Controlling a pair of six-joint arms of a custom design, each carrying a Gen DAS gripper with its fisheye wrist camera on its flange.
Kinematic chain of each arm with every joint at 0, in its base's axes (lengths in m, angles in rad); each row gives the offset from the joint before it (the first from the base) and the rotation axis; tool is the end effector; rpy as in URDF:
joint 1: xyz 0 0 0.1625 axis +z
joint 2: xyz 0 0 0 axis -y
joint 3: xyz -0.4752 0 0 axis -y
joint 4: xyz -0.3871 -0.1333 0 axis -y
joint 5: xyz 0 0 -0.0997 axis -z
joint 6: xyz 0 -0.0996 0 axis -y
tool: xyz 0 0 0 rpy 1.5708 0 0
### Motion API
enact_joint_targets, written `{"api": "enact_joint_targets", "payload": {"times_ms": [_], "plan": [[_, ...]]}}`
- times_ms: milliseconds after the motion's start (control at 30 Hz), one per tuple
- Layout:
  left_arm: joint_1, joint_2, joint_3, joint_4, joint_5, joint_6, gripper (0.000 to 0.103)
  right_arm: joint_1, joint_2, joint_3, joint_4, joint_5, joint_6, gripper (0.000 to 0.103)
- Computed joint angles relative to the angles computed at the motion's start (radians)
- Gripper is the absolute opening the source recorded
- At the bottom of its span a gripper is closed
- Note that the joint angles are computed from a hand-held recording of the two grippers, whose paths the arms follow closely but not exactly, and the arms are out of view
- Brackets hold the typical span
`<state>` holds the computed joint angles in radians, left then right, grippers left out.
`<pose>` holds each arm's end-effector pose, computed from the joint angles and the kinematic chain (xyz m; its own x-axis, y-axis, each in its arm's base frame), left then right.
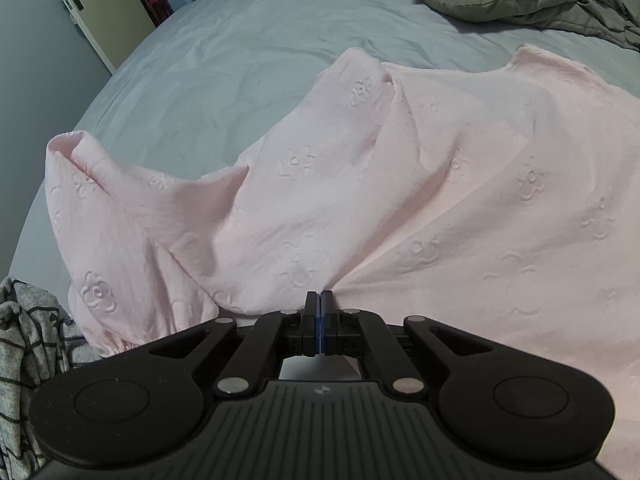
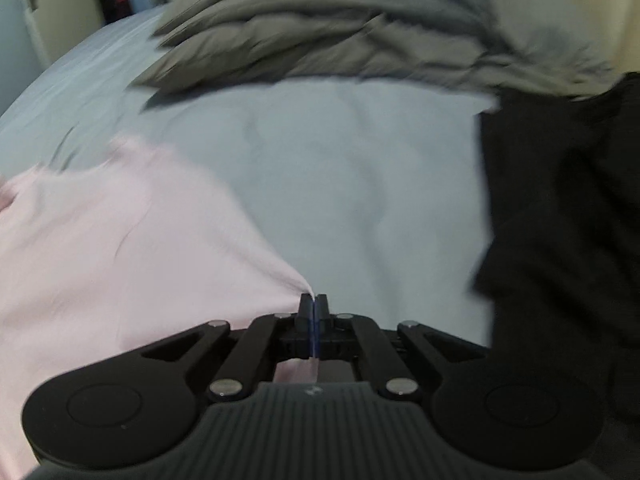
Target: Fold clothes
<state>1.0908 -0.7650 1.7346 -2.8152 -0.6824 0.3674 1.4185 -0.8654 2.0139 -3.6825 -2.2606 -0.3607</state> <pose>-0.1248 -0.6958 0.1390 -0.4532 0.4041 -0.7946 0.6506 0.7592 0.0150 -0.0199 -0.5906 0.2092 -0.6698 0.3935 0.6297 -0.1601 0.7515 -0.6400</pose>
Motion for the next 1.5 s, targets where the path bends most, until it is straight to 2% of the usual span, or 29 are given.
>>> {"api": "enact_joint_targets", "payload": {"times_ms": [133,267,367,433,467,500,667,700,767,967,1067,1233,1267,1300,1367,1500], "plan": [[0.004,0.003,-0.006,0.019,-0.012,-0.009,0.000,-0.015,0.001,-0.026,-0.076,0.003,-0.073,0.000],[0.003,0.012,-0.010,0.011,-0.009,0.000,0.000,-0.024,-0.013,-0.034,-0.014,0.051,-0.048,0.006],[0.011,0.000,-0.019,0.031,-0.052,-0.025,0.000,-0.023,-0.030,-0.016,0.010,0.067,-0.019,0.011],[0.011,-0.009,-0.016,0.025,-0.077,-0.029,0.000,-0.025,-0.054,0.017,0.018,0.089,0.004,0.034],[0.010,-0.014,-0.012,0.018,-0.088,-0.024,0.000,-0.026,-0.066,0.034,0.022,0.100,0.015,0.055],[0.009,-0.018,-0.009,0.011,-0.098,-0.020,0.001,-0.027,-0.078,0.050,0.025,0.111,0.025,0.055],[-0.014,-0.036,0.034,-0.058,-0.123,0.025,0.038,-0.046,-0.158,0.167,0.070,0.164,0.088,0.055],[-0.021,-0.039,0.046,-0.076,-0.128,0.036,0.040,-0.052,-0.177,0.193,0.084,0.177,0.108,0.054],[-0.034,-0.048,0.068,-0.098,-0.141,0.054,0.041,-0.058,-0.203,0.235,0.104,0.188,0.128,0.054],[-0.069,-0.088,0.122,-0.063,-0.211,0.050,0.041,-0.072,-0.263,0.343,0.140,0.215,0.145,0.053],[-0.087,-0.101,0.150,-0.054,-0.237,0.048,0.041,-0.078,-0.267,0.380,0.150,0.202,0.145,0.053],[-0.108,-0.118,0.188,-0.039,-0.283,0.016,0.041,-0.116,-0.294,0.427,0.237,0.275,0.213,0.053],[-0.112,-0.120,0.194,-0.038,-0.287,0.013,0.041,-0.118,-0.292,0.431,0.262,0.280,0.227,0.049],[-0.115,-0.121,0.200,-0.037,-0.291,0.010,0.041,-0.121,-0.290,0.435,0.285,0.285,0.241,0.031],[-0.121,-0.124,0.209,-0.035,-0.298,0.005,0.041,-0.111,-0.293,0.438,0.306,0.281,0.238,0.011],[-0.126,-0.126,0.215,-0.036,-0.303,0.001,0.041,-0.063,-0.324,0.434,0.298,0.220,0.203,0.005]]}}
